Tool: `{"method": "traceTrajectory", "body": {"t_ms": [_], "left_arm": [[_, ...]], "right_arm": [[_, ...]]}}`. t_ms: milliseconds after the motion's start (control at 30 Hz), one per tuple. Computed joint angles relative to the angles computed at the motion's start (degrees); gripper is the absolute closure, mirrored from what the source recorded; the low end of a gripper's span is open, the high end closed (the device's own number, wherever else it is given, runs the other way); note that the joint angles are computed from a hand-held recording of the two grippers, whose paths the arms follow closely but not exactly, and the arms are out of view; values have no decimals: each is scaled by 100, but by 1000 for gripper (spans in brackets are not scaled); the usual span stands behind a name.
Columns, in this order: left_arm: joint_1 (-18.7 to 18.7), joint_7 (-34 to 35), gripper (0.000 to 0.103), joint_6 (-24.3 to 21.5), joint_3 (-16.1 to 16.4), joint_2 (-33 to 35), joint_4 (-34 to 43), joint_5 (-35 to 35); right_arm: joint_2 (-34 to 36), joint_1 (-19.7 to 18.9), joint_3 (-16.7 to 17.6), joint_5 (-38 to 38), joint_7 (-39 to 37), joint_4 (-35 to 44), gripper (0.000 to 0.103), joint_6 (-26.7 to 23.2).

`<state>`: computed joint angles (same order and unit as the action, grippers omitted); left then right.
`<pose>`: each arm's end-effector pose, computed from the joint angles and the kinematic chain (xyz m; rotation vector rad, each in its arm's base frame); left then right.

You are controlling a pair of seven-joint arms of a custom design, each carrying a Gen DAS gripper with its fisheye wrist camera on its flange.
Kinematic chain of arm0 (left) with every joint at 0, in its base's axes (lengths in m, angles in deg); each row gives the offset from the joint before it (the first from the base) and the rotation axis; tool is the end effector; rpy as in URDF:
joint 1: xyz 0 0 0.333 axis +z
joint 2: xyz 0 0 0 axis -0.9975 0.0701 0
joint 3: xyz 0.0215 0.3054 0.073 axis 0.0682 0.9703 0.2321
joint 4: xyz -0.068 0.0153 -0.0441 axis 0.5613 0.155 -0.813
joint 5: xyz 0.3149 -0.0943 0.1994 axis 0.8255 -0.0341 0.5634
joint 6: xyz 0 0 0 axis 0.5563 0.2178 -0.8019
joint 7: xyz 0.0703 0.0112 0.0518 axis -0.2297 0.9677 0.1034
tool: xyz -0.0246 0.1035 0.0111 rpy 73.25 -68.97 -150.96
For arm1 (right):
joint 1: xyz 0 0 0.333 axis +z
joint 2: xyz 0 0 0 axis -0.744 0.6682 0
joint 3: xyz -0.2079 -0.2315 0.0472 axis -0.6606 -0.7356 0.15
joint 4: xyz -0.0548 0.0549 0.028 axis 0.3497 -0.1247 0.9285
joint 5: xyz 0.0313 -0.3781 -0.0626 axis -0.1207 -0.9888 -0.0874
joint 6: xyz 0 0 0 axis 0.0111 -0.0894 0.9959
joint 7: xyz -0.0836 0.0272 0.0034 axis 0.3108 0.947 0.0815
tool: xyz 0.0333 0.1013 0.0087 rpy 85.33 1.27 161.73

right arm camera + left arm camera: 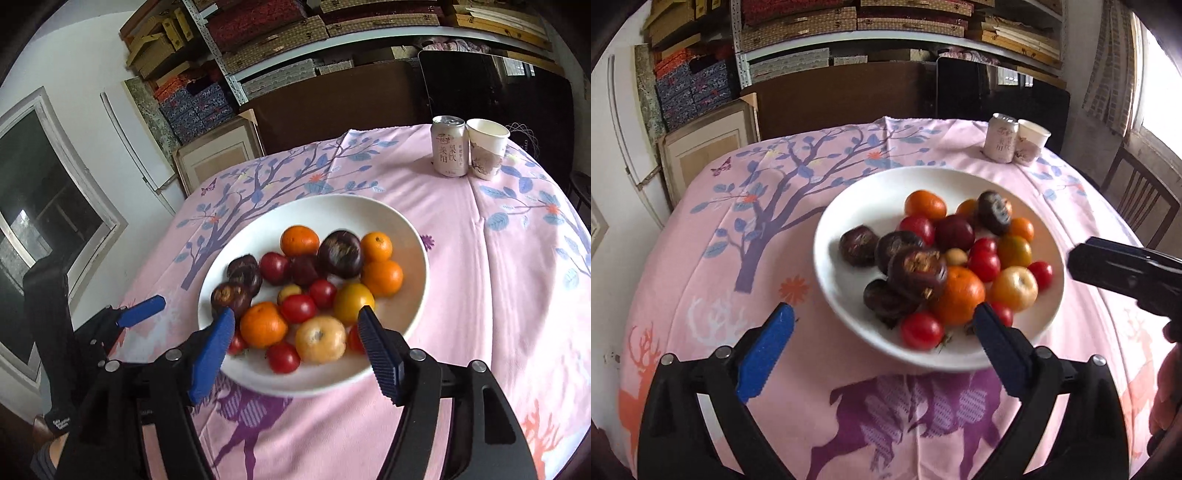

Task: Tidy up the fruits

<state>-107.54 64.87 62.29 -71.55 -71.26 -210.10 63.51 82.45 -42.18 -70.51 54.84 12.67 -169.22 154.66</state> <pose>0.4307 -0.3232 0.3423 -1.8924 1.5866 -0.5322 0.5208 0.0415 0.3584 -1.9504 1.2064 -0.0553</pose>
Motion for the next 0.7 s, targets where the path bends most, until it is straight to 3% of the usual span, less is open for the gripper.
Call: {"method": "traceTrajectory", "body": {"t_ms": [33, 67, 200, 300, 400, 533, 700], "left_arm": [[-104, -28, 5, -403, -87, -62, -82, -192], [-186, -44, 5, -667, -165, -127, -174, -398], [-344, -782, 5, -347, -382, -851, -1047, -584], [-624, -1293, 5, -958, -768, -1418, -1437, -798], [-896, -1483, 5, -1197, -1016, -1894, -1688, -1060], [-1198, -1478, 5, -1695, -1321, -2123, -1632, -1410], [-1517, -1647, 5, -2318, -1565, -2131, -1396, -1537]], "right_arm": [[-143, -30, -30, -8, -98, -204, 6, -41], [-341, -49, -61, -4, -212, -473, 3, -46], [-1197, -100, -229, -148, -684, -1555, 3, -8], [-1801, -191, -502, -72, -1040, -2173, 3, -187], [-2306, -320, -632, -156, -1061, -2608, 3, -153], [-3025, -372, -801, 26, -1565, -3154, 3, 81], [-3723, -626, -1072, -266, -1622, -3585, 3, -210]]}}
